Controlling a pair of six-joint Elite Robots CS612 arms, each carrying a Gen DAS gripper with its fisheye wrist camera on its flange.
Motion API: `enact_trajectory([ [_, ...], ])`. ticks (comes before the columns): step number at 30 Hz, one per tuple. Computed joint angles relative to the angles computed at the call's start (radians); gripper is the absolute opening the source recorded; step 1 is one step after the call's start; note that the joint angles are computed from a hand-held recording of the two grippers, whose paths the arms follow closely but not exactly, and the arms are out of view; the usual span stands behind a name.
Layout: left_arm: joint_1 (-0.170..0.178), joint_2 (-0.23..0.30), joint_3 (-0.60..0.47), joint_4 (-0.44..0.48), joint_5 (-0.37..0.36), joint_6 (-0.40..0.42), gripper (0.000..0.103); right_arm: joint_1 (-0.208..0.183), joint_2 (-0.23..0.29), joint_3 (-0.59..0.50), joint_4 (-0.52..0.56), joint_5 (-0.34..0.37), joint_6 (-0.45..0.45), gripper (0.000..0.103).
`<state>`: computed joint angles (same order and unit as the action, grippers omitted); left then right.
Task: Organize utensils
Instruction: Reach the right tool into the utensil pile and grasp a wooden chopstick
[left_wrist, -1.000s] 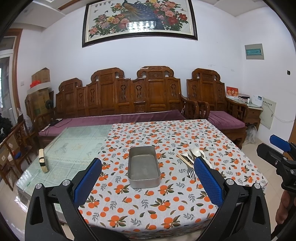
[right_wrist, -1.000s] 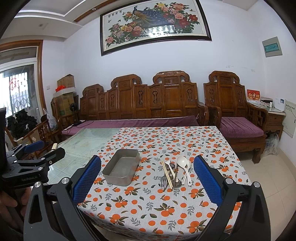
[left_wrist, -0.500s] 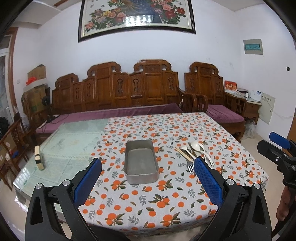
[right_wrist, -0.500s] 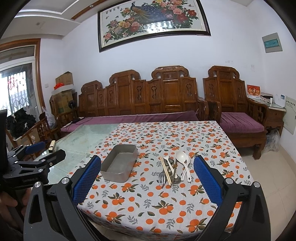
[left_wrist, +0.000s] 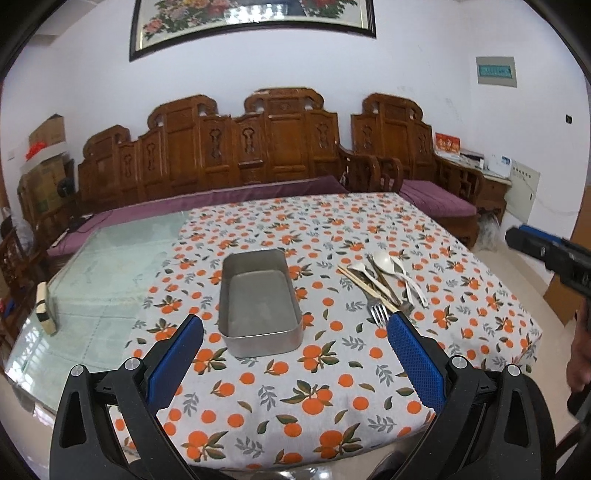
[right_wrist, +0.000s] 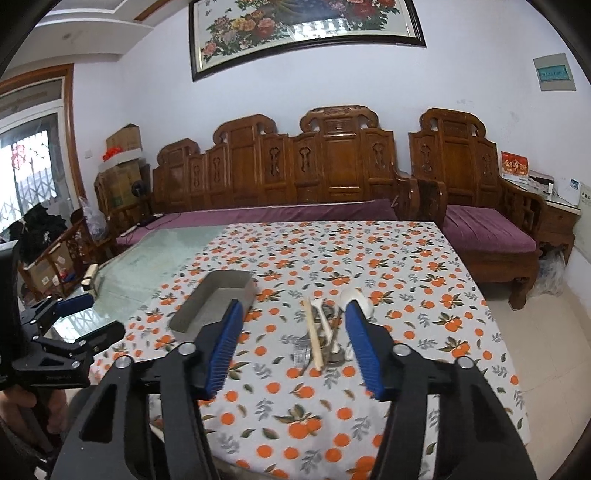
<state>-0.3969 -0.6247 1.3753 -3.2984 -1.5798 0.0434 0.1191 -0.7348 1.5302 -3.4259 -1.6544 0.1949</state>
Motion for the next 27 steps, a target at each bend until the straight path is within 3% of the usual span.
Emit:
enact_trajectory([
  [7,-0.002,0.063,-0.117,0.109,-0.048,0.017,0.097,-0.038,0.037,-0.066,0.095,0.018,0.003,0.046],
  [21,-0.026,0.198,-0.364,0.283,-0.086,0.094,0.097,-0.081,0.144,-0.239,0.336,0.085,-0.005,0.046],
  [27,-0.034,0.237,-0.424,0.335,-0.121,0.119,0.097,-0.090,0.192,-0.306,0.424,0.128,-0.029,0.033],
])
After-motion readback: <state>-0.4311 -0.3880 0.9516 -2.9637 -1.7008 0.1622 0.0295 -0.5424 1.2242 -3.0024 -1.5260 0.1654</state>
